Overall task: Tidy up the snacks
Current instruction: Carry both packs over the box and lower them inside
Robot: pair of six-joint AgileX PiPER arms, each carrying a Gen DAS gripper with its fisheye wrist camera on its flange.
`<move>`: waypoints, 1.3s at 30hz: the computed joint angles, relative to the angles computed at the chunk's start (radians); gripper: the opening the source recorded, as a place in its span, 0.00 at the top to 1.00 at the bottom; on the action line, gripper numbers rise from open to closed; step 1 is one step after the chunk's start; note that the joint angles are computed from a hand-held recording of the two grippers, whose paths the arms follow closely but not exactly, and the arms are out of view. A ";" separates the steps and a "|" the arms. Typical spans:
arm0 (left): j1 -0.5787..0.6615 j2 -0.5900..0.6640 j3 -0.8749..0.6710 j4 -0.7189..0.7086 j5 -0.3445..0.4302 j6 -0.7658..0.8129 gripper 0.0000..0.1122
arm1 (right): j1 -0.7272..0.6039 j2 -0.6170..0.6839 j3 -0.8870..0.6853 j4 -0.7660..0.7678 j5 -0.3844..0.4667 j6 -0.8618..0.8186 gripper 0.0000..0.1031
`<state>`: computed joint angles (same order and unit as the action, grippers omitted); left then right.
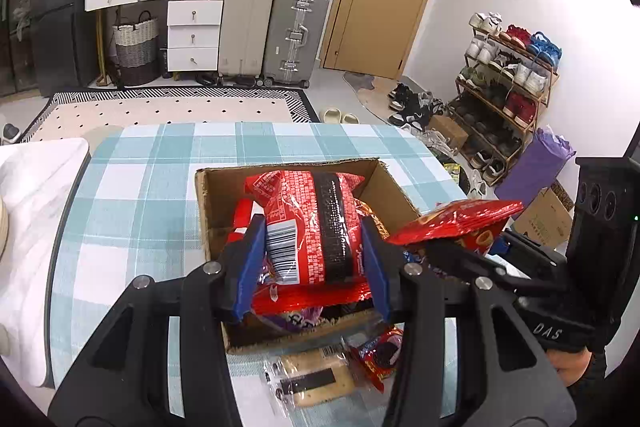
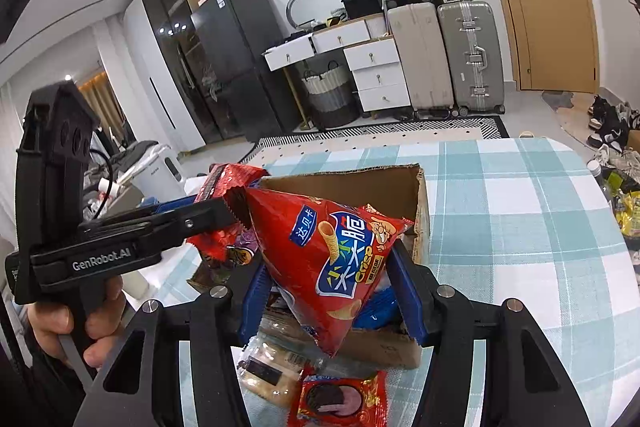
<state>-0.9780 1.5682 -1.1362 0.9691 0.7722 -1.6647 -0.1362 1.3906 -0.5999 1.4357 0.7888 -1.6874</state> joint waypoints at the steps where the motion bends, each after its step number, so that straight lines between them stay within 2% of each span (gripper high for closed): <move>1: 0.011 0.024 -0.020 -0.006 -0.006 0.014 0.62 | 0.013 0.002 -0.002 0.006 -0.022 -0.010 0.45; 5: 0.060 0.091 -0.079 -0.035 -0.036 0.072 0.62 | 0.078 0.008 -0.011 0.025 -0.098 -0.032 0.45; 22: 0.211 0.192 -0.101 -0.078 -0.179 0.136 0.62 | 0.202 0.111 -0.086 0.039 -0.234 -0.020 0.45; 30: 0.244 0.259 -0.158 -0.107 -0.183 0.202 0.62 | 0.237 0.137 -0.114 0.061 -0.288 -0.028 0.45; 35: 0.270 0.292 -0.171 -0.159 -0.207 0.253 0.61 | 0.245 0.156 -0.130 0.066 -0.291 -0.034 0.45; 39: 0.281 0.314 -0.175 -0.162 -0.216 0.271 0.61 | 0.230 0.161 -0.137 0.037 -0.250 -0.025 0.44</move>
